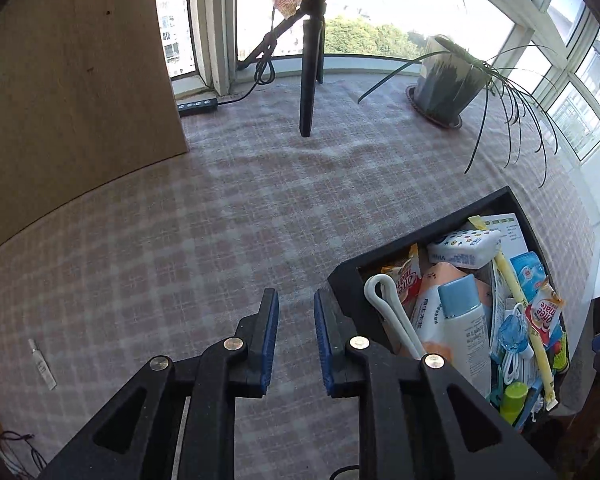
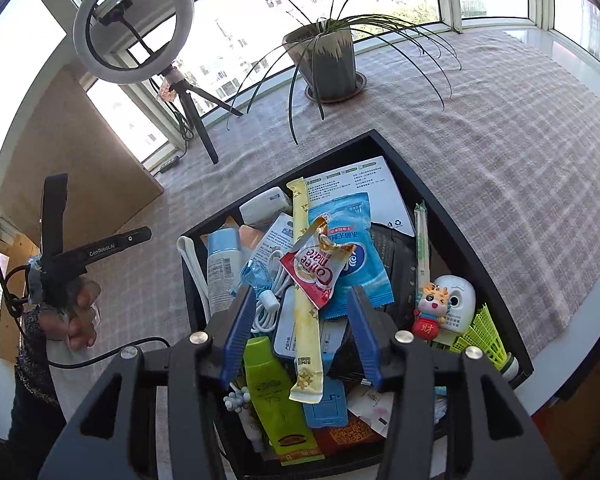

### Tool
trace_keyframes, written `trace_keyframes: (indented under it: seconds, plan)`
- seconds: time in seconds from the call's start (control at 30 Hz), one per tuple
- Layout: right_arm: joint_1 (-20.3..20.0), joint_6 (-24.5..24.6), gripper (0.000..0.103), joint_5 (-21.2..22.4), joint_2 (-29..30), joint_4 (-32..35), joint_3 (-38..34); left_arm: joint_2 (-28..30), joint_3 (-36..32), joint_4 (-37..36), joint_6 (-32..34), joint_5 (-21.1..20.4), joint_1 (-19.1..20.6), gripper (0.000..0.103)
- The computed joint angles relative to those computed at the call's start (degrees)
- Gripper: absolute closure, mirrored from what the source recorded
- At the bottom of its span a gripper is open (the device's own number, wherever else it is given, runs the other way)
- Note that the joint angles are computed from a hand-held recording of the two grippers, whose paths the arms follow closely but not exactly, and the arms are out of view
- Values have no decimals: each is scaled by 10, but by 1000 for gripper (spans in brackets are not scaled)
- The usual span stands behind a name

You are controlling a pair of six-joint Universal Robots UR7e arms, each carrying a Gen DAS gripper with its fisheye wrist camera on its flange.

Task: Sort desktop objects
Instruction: 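Carry both Coffee-mate sachets to the black tray and release them, then grasp the white cream tube on the table with the left gripper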

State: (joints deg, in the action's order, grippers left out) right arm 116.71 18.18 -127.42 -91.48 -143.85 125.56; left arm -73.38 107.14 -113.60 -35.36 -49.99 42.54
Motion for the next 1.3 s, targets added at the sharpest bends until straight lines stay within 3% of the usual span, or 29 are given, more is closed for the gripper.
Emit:
trace_keyframes:
  seconds: [0.17, 0.4, 0.73, 0.9, 1.1, 1.3]
  plan:
    - [32, -15, 56, -14, 34, 8, -11, -66, 16, 78, -72, 29, 35, 85]
    - [58, -24, 56, 19, 79, 4, -29, -152, 20, 175, -147, 51, 106, 85]
    - [83, -4, 56, 36, 106, -3, -20, -211, 33, 154, -136, 66, 195, 86]
    - [83, 18, 56, 39, 93, 2, -3, -217, 44, 128, -125, 60, 209, 86]
    - [74, 35, 56, 40, 78, 5, 9, -212, 52, 155, -151, 82, 205, 85]
    - [70, 35, 56, 43, 78, 5, 11, -204, 58, 162, -161, 84, 210, 78]
